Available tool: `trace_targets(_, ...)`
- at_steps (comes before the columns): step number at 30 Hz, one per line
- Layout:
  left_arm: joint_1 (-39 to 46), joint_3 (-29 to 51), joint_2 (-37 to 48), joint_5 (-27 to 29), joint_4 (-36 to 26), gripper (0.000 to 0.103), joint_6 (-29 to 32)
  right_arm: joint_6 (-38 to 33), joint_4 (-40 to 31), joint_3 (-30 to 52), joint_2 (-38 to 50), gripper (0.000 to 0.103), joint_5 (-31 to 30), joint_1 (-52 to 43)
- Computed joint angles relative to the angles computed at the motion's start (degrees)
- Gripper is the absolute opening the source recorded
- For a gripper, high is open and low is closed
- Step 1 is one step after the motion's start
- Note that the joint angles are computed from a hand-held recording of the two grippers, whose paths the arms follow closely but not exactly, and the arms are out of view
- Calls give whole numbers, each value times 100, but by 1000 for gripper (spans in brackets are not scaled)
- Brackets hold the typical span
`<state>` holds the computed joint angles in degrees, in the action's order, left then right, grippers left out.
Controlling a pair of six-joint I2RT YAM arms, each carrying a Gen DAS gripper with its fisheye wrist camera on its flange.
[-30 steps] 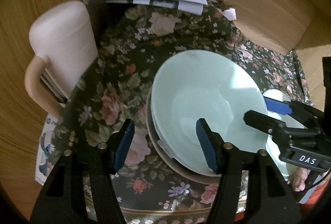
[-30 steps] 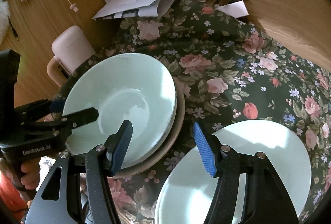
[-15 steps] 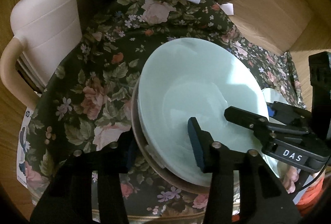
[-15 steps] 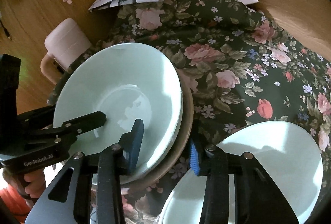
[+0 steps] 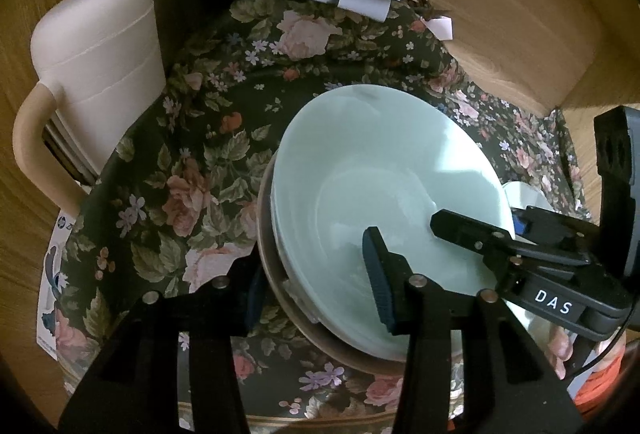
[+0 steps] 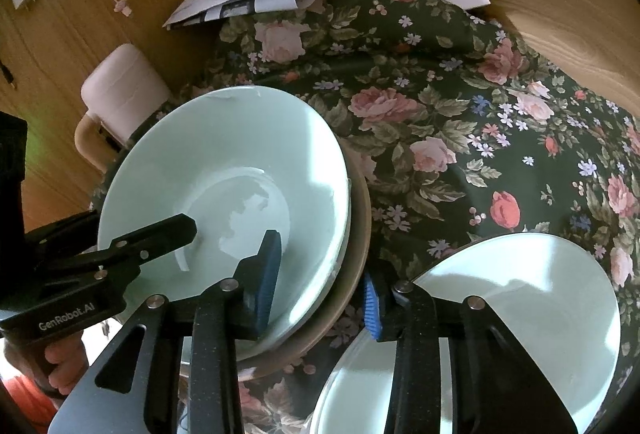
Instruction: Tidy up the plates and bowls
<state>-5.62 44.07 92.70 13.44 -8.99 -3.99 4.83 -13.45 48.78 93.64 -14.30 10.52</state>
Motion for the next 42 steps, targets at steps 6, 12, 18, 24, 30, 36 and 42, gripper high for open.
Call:
trace_targets(6,-18,-5,-176,43,-70,45,-17,-16,-30,-48,-307,33,-71,-112)
trace_targets(12,-126,-2,-511,28,-136,45,-77,-70,-134,-151,-773,33,-113,-268)
trace_targets(18,-332,76,-779,-14,-241,45,-112,-111,-225,-222,-1144,33,-168,-489)
trace_targets(24,-646,117,-983,-73,-381,45,-218,-194,-370,-382,-1585,33,-204,-738)
trace_targets(30,-959,182,-1044,-156,-445,45,-331,-326,-512,-563,-1958,33,-309,-1084)
trace_targets(36,-1353,236,-1096,-313,-474,45,-506,-507,-698,-722,-2303,33,-502,-1508)
trace_targets(42,-1747,355,-1067,-467,-541,45,-639,-774,-919,-819,-2550,33,-753,-2025)
